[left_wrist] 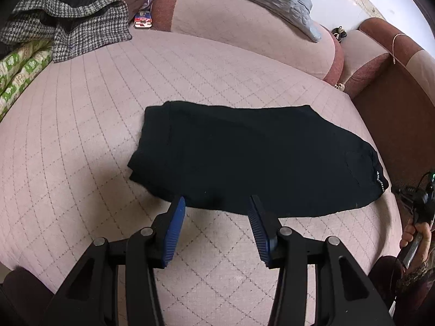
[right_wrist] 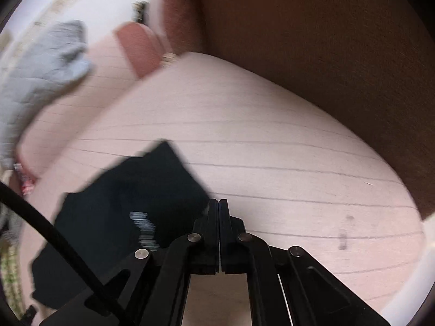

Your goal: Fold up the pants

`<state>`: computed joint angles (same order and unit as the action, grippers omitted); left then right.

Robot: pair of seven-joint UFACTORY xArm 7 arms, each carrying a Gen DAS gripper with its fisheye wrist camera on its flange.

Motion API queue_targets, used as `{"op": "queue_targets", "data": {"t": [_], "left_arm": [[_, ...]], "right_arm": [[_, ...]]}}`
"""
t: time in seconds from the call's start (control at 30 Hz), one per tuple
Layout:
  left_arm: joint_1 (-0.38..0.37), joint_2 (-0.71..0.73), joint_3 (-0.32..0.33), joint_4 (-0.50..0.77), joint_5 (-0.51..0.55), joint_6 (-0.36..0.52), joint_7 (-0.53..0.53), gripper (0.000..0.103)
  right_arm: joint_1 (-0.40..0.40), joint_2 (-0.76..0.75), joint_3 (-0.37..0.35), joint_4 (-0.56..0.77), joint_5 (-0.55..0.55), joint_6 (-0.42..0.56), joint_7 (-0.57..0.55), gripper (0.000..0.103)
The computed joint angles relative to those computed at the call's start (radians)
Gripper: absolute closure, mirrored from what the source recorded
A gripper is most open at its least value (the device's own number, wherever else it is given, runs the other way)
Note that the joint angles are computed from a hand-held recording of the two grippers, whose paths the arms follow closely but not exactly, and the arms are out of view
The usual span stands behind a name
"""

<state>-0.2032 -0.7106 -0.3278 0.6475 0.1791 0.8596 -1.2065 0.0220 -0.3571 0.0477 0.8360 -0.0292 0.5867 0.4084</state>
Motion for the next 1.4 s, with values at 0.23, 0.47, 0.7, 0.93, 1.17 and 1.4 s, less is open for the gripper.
{"op": "queue_targets", "data": {"t": [0.23,0.47,0.7,0.93,1.17,1.4], "left_arm": [[0.0,0.02,0.002,0.003,-0.004,-0.023,-0.003,0.056],[-0.016,0.03,-0.016,0.027,0.003,0.01,-0.017,0.055],[-0.016,-0.023,-0.01,-0.027,0.0,-0.025,-0.047,0.047],[-0.008,-0.019,-0.018,-0.053,0.001,-0.083,-0.068,0.047],[0.012,-0.061,0.0,-0.105,0.004,-0.093,-0.082,0.047],[0.028,-0.183,0.034,-0.209,-0.046,-0.11,-0.125,0.047]], "right_arm": [[0.223,0.007,-0.141,0.027,0.361,-0.099,-0.336,0.096],[0.214,0.409,-0.116,0.33,0.408,-0.009,-0.381,0.103],[0.168,0.352,-0.034,0.326,0.15,-0.061,-0.176,0.084],[0.192,0.361,0.045,0.409,0.403,0.033,-0.398,0.076],[0.265,0.652,0.134,0.7,0.482,0.156,-0.404,0.076],[0.448,0.933,-0.006,1.086,0.021,0.292,-0.062,0.079]]}}
